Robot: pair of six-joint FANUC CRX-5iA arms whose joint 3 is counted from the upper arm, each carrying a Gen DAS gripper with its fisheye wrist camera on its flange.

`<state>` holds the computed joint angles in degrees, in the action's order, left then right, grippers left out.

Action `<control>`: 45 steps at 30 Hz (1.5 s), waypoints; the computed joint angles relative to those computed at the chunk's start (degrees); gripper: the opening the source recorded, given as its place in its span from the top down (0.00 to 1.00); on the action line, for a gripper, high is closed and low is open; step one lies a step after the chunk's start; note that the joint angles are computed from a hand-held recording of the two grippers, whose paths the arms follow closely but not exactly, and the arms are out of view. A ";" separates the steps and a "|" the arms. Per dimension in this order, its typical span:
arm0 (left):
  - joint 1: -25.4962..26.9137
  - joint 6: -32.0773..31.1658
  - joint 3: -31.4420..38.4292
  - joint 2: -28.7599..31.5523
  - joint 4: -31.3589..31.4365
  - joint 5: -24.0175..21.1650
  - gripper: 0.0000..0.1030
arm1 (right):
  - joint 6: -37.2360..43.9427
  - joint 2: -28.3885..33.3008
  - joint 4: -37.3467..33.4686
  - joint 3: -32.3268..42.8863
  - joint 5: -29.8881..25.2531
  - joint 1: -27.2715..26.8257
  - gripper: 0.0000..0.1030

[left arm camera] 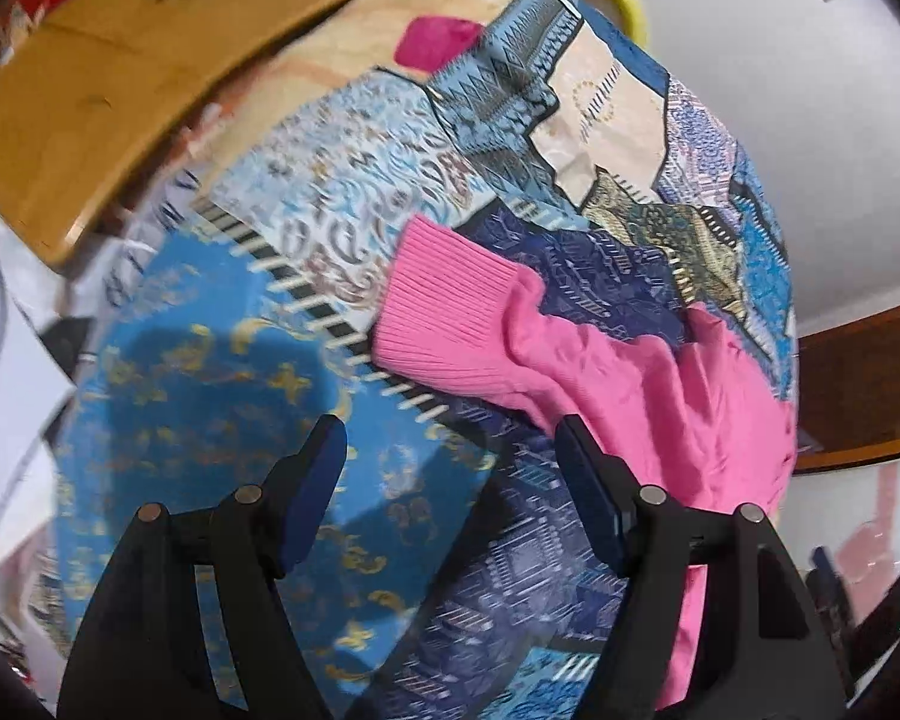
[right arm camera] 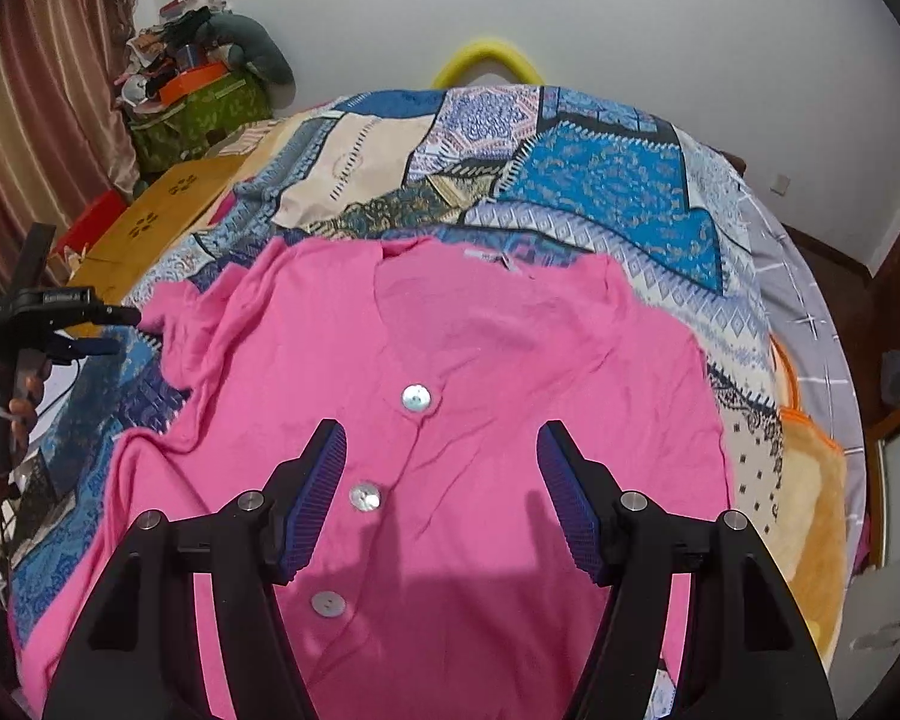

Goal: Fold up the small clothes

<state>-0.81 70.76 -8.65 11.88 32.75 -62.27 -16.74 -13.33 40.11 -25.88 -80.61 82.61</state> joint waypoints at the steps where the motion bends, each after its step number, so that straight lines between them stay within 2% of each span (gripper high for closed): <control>1: -0.07 -0.28 -0.11 0.38 0.81 -0.02 0.31 | -0.25 -0.11 -0.17 -0.23 0.12 0.02 0.39; 5: -0.39 -1.03 0.14 2.80 4.51 -1.24 0.32 | -1.71 -1.02 -0.57 -1.46 1.09 -0.21 0.39; 8: -0.49 -1.35 0.84 5.27 7.15 -3.08 0.39 | -2.40 -1.42 -0.50 -2.12 1.81 -0.31 0.39; 11: -0.83 -1.34 0.83 6.03 8.77 -1.93 0.43 | -2.48 -1.48 -0.43 -2.46 2.36 -0.38 0.39; 13: -1.31 -0.48 1.72 6.42 8.05 -1.06 0.52 | -2.40 -1.48 -0.46 -2.62 2.65 -0.49 0.39; 15: -1.90 1.26 3.36 6.94 5.58 -0.32 0.73 | -2.67 -1.85 -0.41 -3.07 3.01 -0.55 0.39; 16: -2.24 2.29 4.42 7.22 3.73 0.01 0.78 | -2.89 -2.11 -0.35 -3.36 3.17 -0.53 0.39; 17: -2.68 3.24 5.34 7.26 1.69 0.60 0.87 | -3.23 -2.36 -0.30 -3.61 3.17 -0.43 0.39; 18: -3.01 4.11 6.04 7.16 -0.30 1.17 0.91 | -3.44 -2.49 -0.29 -3.71 3.12 -0.36 0.39; 22: -3.64 5.28 6.76 5.69 -4.04 2.71 0.92 | -4.97 -3.67 -0.02 -4.44 1.88 0.78 0.39; 32: -6.02 0.01 7.39 -3.03 -3.84 5.51 0.92 | -9.49 -6.36 1.75 -5.22 -3.16 4.59 0.39; 39: -11.68 -3.94 9.01 -8.85 -4.78 8.75 0.92 | -11.55 -8.05 3.44 -6.09 -5.88 7.38 0.39; 45: -19.30 -4.59 12.67 -9.21 -8.09 9.77 0.92 | -14.65 -10.40 5.46 -7.95 -8.35 10.03 0.39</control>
<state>-20.11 66.17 4.02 2.67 24.66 -52.50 -31.39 -23.73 45.56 -33.83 -88.96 92.64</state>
